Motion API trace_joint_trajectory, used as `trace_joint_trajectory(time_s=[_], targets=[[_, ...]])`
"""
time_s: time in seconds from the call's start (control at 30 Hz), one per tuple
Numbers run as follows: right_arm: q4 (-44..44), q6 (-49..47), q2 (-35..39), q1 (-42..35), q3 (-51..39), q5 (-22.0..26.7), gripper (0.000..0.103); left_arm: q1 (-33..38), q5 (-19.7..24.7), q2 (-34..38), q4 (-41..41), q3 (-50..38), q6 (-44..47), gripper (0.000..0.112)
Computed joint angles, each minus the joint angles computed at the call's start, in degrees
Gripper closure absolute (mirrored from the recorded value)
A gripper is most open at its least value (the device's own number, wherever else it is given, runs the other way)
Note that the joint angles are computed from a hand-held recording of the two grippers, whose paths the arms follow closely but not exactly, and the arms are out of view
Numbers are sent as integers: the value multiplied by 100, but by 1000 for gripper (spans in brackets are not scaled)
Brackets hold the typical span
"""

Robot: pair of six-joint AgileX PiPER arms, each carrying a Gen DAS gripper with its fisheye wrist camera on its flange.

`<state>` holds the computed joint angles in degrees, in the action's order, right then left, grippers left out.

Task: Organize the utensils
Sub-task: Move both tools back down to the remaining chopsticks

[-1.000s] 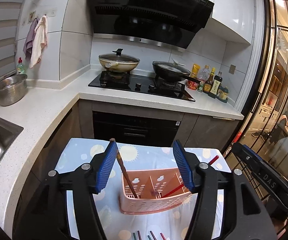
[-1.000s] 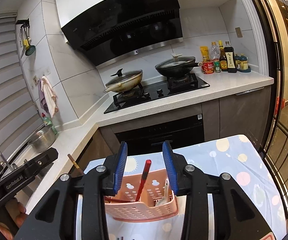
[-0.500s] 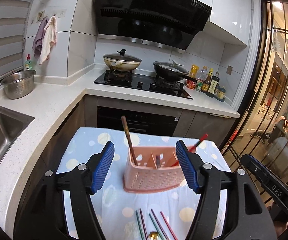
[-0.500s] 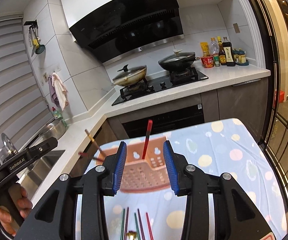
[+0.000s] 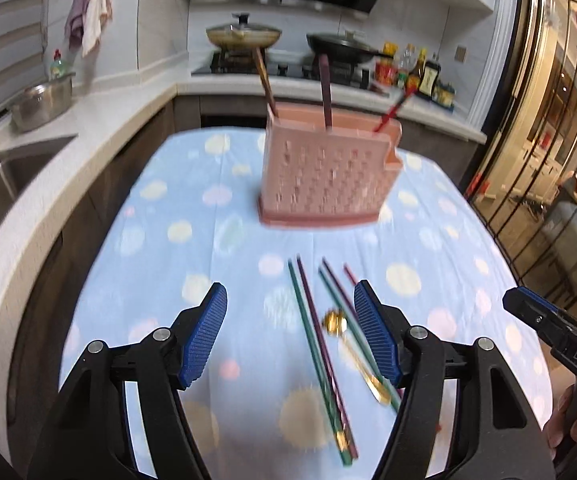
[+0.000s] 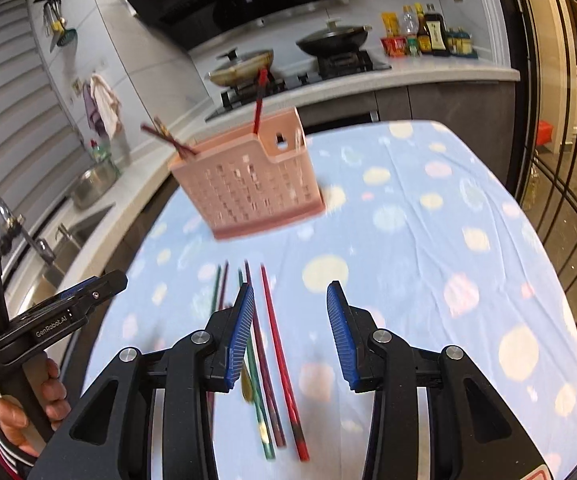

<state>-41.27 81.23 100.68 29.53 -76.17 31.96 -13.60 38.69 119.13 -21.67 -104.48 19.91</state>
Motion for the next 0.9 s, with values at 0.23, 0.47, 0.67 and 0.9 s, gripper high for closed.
trace_joint_trajectory(time_s=[0.23, 0.47, 0.67, 0.9], targets=[[79, 241, 118, 460, 666, 23, 66, -32, -318, -419, -77, 1483, 356, 49], [261, 233, 379, 674, 840, -127, 66, -71, -516, -565, -187, 2176, 478, 49], [312, 140, 517, 741, 774, -28, 68, -40, -576, -619, -232, 2427, 489, 49], [429, -66, 695, 790, 661, 36, 78, -63, -699, -653, -298, 2631, 611, 49]])
